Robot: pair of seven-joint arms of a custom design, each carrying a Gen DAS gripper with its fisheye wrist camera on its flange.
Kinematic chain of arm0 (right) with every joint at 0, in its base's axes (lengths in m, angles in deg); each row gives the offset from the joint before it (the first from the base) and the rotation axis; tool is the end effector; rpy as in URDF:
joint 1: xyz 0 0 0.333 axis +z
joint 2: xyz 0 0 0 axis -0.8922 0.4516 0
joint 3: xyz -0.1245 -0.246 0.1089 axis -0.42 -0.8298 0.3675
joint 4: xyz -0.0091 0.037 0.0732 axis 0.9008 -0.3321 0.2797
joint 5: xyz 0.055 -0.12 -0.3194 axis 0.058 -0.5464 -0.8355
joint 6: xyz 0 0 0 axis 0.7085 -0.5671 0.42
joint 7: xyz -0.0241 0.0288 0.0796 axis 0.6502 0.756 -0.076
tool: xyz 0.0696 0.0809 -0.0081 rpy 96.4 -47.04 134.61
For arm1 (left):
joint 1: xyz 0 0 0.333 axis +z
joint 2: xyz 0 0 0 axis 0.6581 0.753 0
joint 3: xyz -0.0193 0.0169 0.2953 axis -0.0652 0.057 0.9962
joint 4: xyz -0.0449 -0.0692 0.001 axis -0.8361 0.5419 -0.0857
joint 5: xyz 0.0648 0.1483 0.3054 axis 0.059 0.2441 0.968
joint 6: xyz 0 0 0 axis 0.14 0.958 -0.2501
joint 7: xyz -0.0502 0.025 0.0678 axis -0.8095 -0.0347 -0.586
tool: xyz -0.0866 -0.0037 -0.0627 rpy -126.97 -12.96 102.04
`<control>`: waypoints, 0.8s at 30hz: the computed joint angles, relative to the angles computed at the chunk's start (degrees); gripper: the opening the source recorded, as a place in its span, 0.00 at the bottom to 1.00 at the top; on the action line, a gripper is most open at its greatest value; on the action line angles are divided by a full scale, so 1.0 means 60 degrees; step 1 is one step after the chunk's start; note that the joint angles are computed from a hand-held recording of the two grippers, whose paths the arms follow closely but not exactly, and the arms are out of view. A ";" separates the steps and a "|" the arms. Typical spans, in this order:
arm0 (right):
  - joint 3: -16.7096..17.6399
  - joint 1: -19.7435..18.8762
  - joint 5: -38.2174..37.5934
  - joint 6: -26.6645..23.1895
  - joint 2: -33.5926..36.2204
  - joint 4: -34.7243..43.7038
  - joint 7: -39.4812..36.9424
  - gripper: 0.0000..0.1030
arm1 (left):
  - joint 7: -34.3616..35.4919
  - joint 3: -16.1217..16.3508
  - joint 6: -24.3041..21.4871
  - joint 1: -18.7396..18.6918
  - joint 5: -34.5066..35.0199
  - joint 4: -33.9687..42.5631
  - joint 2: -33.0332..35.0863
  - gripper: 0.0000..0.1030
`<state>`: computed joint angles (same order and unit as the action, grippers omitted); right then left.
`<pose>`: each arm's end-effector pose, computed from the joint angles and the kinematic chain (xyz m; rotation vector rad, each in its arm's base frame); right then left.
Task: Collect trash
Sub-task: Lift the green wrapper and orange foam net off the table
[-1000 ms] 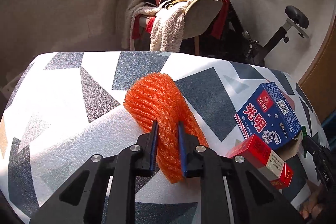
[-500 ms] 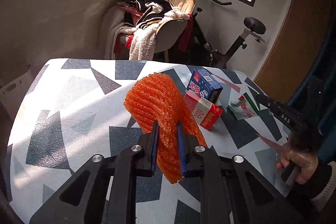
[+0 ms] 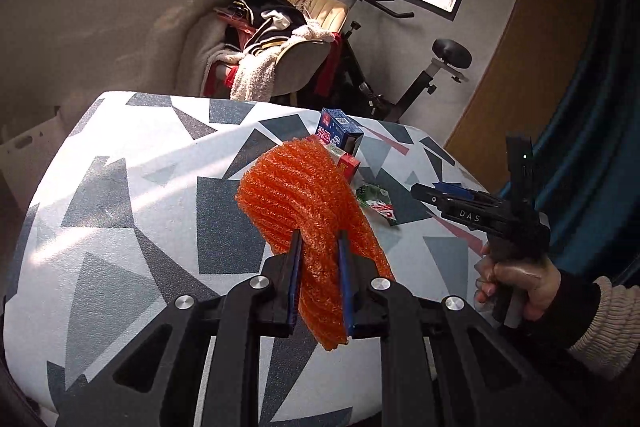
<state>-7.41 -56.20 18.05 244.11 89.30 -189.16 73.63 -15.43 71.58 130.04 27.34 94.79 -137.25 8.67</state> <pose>0.6173 0.1298 0.4199 -1.8546 1.4474 -0.4574 0.4825 -0.2627 0.4808 -1.7274 1.8664 -1.1875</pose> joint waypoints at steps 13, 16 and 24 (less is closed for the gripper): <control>-0.2116 0.1486 -0.3814 -0.3056 0.2940 0.4001 0.4685 0.58 | -0.0726 0.0316 0.0373 -0.0054 0.0454 -0.0259 0.0192 0.16; -0.1796 0.1397 -0.4327 -0.2831 0.2738 0.3652 0.4141 0.08 | -0.0695 0.0334 0.0469 -0.0103 0.0413 -0.0356 0.0167 0.16; 0.0267 -0.0172 -0.1874 -0.0813 0.0466 0.0497 0.1584 0.06 | -0.2430 0.0600 0.0509 -0.0408 0.2246 -0.0618 -0.0395 0.16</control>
